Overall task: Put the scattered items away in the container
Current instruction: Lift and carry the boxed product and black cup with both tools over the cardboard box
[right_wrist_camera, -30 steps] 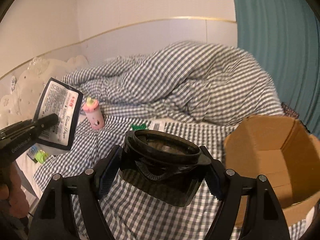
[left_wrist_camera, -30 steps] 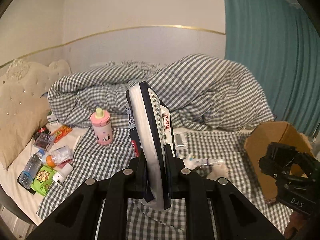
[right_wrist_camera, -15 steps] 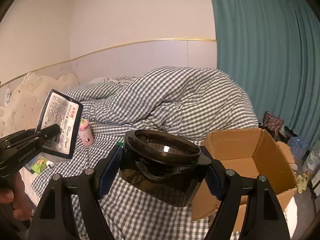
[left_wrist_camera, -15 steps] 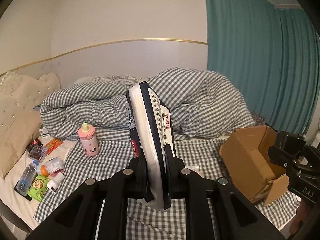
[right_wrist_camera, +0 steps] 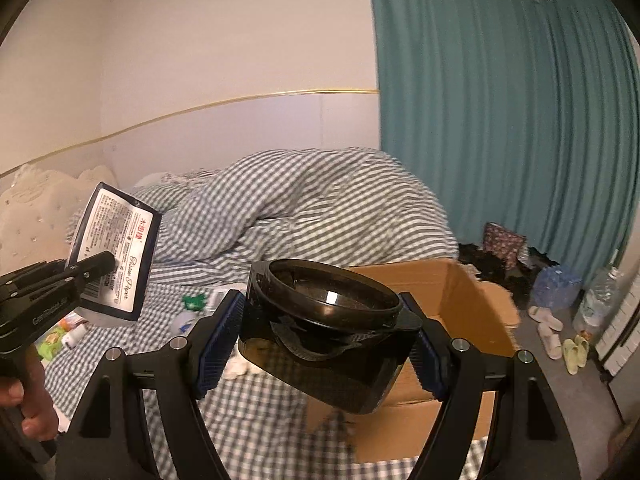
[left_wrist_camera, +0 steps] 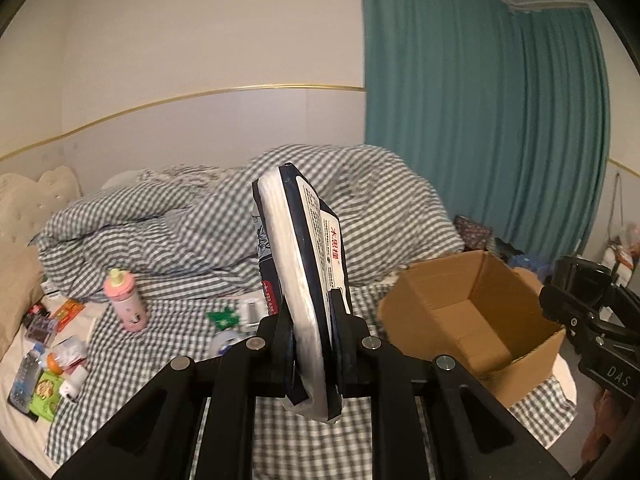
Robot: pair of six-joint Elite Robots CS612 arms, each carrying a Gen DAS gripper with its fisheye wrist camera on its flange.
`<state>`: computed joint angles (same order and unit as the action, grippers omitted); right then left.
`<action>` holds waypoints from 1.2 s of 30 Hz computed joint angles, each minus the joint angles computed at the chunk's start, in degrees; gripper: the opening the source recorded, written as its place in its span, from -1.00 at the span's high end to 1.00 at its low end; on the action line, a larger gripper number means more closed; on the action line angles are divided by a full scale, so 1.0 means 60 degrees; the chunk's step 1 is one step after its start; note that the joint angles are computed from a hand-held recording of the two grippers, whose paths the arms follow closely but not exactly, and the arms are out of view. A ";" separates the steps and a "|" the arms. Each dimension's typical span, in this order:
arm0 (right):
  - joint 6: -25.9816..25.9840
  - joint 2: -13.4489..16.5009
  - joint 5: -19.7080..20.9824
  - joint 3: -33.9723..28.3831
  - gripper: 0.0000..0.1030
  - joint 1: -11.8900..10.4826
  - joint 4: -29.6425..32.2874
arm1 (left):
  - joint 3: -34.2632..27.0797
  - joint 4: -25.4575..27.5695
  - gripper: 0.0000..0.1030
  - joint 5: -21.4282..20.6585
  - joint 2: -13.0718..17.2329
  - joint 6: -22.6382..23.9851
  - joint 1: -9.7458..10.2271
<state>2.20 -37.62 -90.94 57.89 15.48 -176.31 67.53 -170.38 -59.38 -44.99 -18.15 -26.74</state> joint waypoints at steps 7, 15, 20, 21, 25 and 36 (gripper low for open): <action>0.0179 -0.0279 -0.0440 0.0408 -0.47 -0.0297 -0.0083 | -0.0901 0.0326 0.71 -0.0543 0.0486 0.0309 -0.0161; 0.0454 -0.0338 -0.0730 0.0503 -0.47 -0.0572 -0.0022 | -0.1982 0.0799 0.71 -0.1214 0.1103 0.0667 -0.0267; 0.0516 -0.0226 -0.0772 0.0336 -0.47 -0.0653 0.0166 | -0.2613 0.1192 0.71 -0.1588 0.1467 0.0683 -0.0267; 0.0509 -0.0169 -0.0754 0.0220 -0.47 -0.0684 0.0256 | -0.2747 0.1290 0.71 -0.1678 0.1545 0.0654 -0.0269; 0.0441 0.0008 -0.0748 -0.0085 -0.47 -0.0769 0.0531 | -0.3264 0.1634 0.71 -0.1912 0.1834 0.0667 -0.0269; 0.0496 0.0644 -0.0651 -0.1032 -0.47 -0.0929 0.1523 | -0.4992 0.2903 0.71 -0.2494 0.2849 0.0949 -0.0276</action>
